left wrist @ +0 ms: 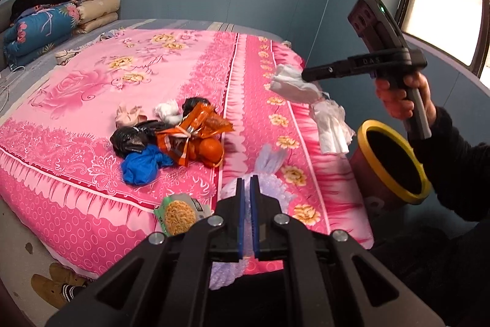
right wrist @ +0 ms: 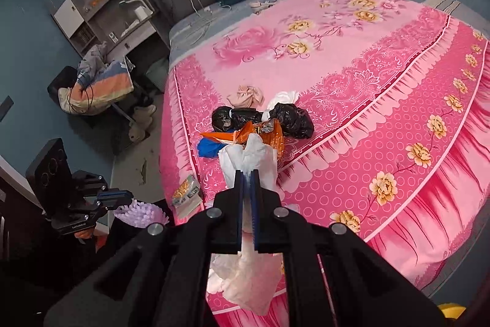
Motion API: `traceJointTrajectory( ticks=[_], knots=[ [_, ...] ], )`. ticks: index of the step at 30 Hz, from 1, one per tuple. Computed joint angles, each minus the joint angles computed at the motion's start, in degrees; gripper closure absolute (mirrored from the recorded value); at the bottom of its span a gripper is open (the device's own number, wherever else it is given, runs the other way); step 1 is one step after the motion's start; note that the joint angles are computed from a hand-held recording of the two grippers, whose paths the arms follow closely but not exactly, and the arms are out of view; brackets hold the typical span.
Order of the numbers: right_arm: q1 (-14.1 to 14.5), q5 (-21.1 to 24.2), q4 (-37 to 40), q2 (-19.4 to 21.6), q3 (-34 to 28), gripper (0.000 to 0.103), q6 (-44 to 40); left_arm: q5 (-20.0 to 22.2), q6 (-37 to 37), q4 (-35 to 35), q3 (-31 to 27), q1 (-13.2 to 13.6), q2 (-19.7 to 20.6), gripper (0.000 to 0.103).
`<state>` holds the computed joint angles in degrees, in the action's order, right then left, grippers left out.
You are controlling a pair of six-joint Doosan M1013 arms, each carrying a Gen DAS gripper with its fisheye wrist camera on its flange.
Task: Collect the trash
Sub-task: 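Carry the white tissue with the right tool while the left tool carries the purple net to the bin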
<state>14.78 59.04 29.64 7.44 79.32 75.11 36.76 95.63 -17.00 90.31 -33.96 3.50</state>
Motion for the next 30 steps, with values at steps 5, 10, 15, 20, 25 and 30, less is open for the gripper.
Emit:
traceJointTrajectory(
  ticks=[5,10,15,20,25,30],
  knots=[
    [-0.6,-1.5,1.1,-2.1,1.9,0.098,-0.1,-1.4,-1.9,-0.1,0.0,0.1,-0.6,0.1],
    [-1.5,-2.7,2.6,-4.0,3.8,0.098,-0.3,-3.2,-5.3,0.7,-0.3,0.0,-1.4,0.1],
    [-2.5,-3.8,4.1,-5.8,5.7,0.098,-0.7,-4.9,-10.6,3.9,-1.2,-0.6,-1.7,0.1],
    [-3.9,-5.1,6.0,-7.9,8.0,0.098,-0.6,-5.8,-13.7,6.2,-2.6,-1.6,-1.4,0.1],
    [-5.5,-6.8,7.6,-10.3,10.4,0.098,-0.7,-6.3,-16.8,9.1,-4.1,-3.1,-0.8,0.1],
    [-6.9,-8.2,7.8,-12.7,12.3,0.098,-0.1,-6.8,-18.1,10.1,-5.6,-4.7,0.2,0.1]
  ],
)
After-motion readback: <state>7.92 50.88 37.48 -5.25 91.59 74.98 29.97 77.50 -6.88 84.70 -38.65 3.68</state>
